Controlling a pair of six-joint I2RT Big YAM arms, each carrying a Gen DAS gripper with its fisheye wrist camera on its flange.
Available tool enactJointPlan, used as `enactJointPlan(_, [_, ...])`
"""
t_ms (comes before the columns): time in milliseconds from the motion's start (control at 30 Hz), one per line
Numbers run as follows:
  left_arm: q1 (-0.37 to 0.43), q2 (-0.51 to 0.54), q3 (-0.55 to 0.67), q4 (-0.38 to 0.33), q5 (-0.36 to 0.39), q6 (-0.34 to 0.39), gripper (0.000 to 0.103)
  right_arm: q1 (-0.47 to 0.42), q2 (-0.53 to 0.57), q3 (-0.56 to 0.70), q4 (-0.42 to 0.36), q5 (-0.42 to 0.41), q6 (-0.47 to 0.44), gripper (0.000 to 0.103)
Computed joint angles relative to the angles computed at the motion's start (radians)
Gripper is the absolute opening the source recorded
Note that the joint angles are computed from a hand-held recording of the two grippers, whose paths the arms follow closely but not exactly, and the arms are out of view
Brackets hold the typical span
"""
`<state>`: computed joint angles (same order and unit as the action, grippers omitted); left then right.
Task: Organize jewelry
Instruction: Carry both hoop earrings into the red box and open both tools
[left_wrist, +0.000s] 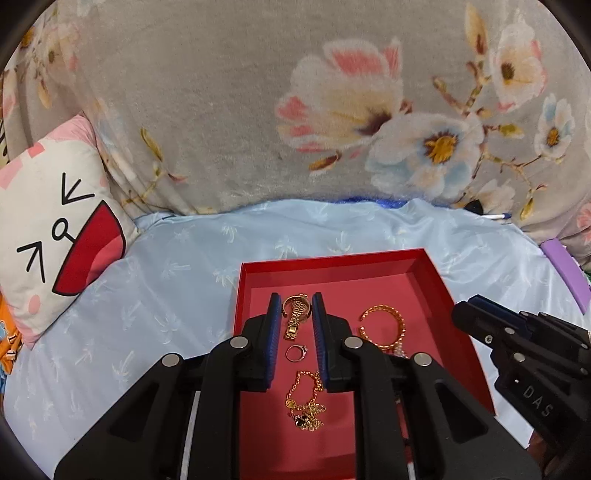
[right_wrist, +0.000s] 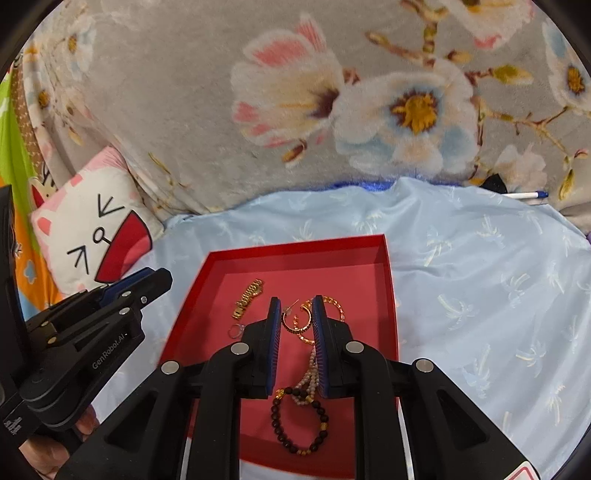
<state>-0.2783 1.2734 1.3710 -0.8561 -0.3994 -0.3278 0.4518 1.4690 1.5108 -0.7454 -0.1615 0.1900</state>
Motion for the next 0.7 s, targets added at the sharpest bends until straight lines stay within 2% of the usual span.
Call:
enactJointPlan(367, [0.025, 0.110, 0.011, 0.024, 0.026, 0.000, 0.016, 0.002, 0.104, 0.030, -0.002, 0.023, 0.001, 0.016])
enactJointPlan(700, [0.030, 0.147, 0.017, 0.043, 0.036, -0.001, 0.016, 0.009, 0.133, 0.037, 0.002, 0.044, -0.009, 0.016])
